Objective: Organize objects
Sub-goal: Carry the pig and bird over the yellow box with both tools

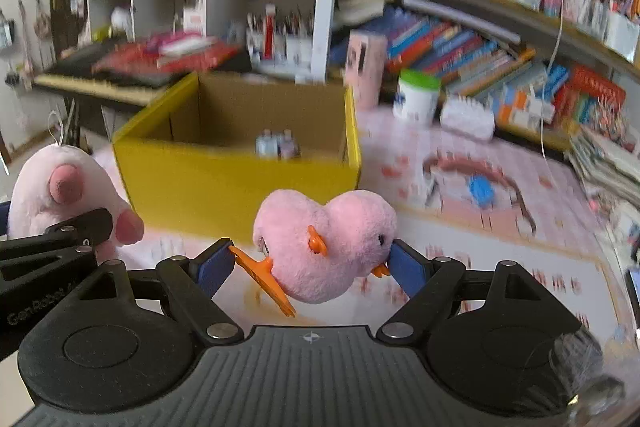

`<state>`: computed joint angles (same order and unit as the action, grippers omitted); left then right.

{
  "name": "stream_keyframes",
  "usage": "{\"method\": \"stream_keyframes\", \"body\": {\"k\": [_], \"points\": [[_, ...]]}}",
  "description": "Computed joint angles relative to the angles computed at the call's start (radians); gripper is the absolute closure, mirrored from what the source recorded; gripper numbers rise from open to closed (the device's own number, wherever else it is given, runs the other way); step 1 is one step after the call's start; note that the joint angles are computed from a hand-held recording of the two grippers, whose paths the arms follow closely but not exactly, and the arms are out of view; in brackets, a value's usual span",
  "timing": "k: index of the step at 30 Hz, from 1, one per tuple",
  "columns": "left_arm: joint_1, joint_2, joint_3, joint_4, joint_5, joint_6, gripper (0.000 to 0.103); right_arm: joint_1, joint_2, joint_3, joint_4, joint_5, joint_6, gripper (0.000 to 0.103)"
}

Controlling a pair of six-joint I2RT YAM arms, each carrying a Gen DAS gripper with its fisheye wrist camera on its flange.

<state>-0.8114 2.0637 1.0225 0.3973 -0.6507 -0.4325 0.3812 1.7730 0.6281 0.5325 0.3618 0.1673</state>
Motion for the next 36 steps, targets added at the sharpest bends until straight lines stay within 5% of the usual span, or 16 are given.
{"method": "stream_keyframes", "body": {"k": [4, 8, 18, 36], "points": [[0.030, 0.035, 0.067, 0.095, -0.006, 0.070, 0.046, -0.051, 0.016, 0.052, 0.103, -0.033, -0.088, 0.021], [0.058, 0.107, 0.199, 0.075, -0.003, 0.113, 0.046, -0.120, 0.075, 0.161, 0.113, -0.095, -0.147, 0.021], [0.112, 0.342, 0.610, -0.226, 0.021, 0.071, 0.045, -0.247, 0.271, 0.473, -0.019, -0.238, -0.187, 0.021], [0.135, 0.606, 1.087, -0.549, 0.059, 0.150, 0.045, -0.286, 0.522, 0.871, -0.285, -0.431, -0.215, 0.021]]}}
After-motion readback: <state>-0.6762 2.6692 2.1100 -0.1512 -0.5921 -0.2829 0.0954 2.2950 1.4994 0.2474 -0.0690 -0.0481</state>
